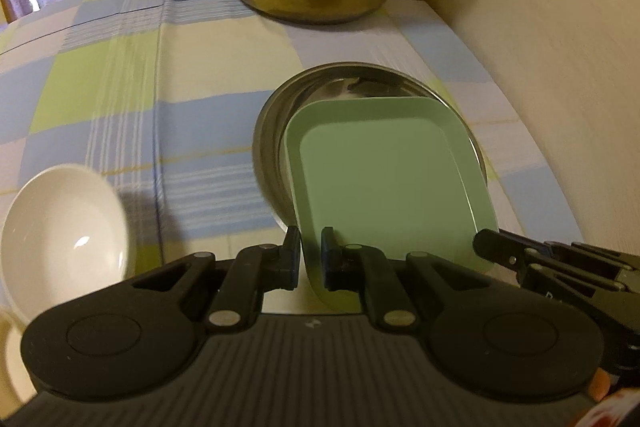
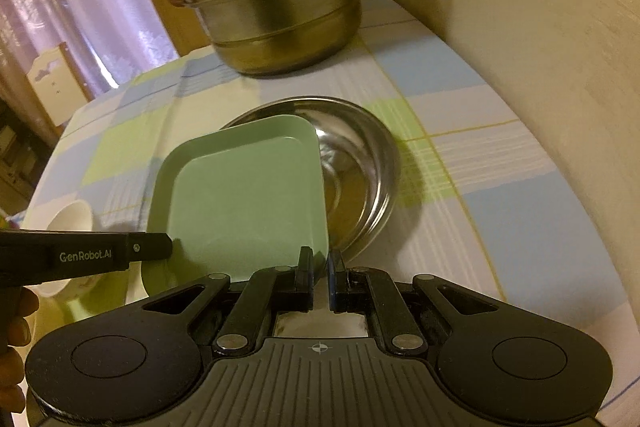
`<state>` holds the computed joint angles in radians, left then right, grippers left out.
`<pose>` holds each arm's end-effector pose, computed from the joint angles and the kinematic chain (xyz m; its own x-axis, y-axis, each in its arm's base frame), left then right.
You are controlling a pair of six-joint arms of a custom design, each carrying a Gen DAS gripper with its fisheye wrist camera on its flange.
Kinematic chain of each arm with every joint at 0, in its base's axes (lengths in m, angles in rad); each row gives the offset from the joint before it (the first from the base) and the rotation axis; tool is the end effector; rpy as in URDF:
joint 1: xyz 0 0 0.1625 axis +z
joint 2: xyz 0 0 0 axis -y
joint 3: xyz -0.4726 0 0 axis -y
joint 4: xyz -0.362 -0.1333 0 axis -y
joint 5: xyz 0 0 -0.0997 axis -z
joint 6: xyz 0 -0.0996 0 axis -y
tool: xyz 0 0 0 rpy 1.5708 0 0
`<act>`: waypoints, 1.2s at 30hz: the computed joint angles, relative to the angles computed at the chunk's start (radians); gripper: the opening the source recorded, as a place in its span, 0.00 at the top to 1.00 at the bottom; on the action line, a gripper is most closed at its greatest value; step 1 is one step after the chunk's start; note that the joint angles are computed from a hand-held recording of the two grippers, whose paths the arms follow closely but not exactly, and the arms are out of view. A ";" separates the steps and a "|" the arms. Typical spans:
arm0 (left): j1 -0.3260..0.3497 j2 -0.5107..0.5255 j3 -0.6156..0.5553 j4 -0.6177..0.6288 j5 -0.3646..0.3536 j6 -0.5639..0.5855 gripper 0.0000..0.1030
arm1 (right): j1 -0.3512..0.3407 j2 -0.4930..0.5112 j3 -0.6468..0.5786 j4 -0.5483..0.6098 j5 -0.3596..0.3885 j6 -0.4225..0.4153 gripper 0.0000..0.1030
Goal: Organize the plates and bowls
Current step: 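Lift the green plate into the steel basin and open the right gripper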
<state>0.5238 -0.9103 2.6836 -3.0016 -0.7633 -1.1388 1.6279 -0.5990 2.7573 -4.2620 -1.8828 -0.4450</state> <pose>-0.1467 -0.3218 0.0828 -0.7975 -0.1264 -0.5899 0.2183 0.8511 -0.4775 0.1210 -0.3173 0.0967 -0.8445 -0.2787 0.4573 -0.4572 0.8198 -0.3447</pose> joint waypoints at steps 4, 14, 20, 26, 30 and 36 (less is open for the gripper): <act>0.060 0.026 -0.037 -0.053 0.009 0.092 0.91 | -0.005 -0.010 -0.046 0.046 -0.016 0.003 0.93; 0.184 0.076 -0.106 -0.123 -0.003 0.246 0.91 | -0.007 0.003 -0.148 0.153 -0.071 0.023 0.93; 0.227 0.100 -0.125 -0.156 -0.024 0.295 0.91 | -0.014 0.011 -0.179 0.195 -0.095 0.040 0.93; 0.245 0.113 -0.130 -0.189 -0.023 0.334 0.91 | -0.014 0.032 -0.189 0.159 -0.110 0.028 0.93; 0.226 0.110 -0.116 -0.211 -0.005 0.333 0.90 | -0.014 0.024 -0.184 0.146 -0.107 0.028 0.93; 0.150 0.071 -0.079 -0.184 0.023 0.275 0.90 | -0.024 -0.037 -0.142 0.144 -0.057 0.041 0.93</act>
<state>0.6743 -0.8394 2.6047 -3.1853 -0.7407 -0.8643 1.6041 -0.6361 2.6154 -4.1184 -1.9400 -0.4040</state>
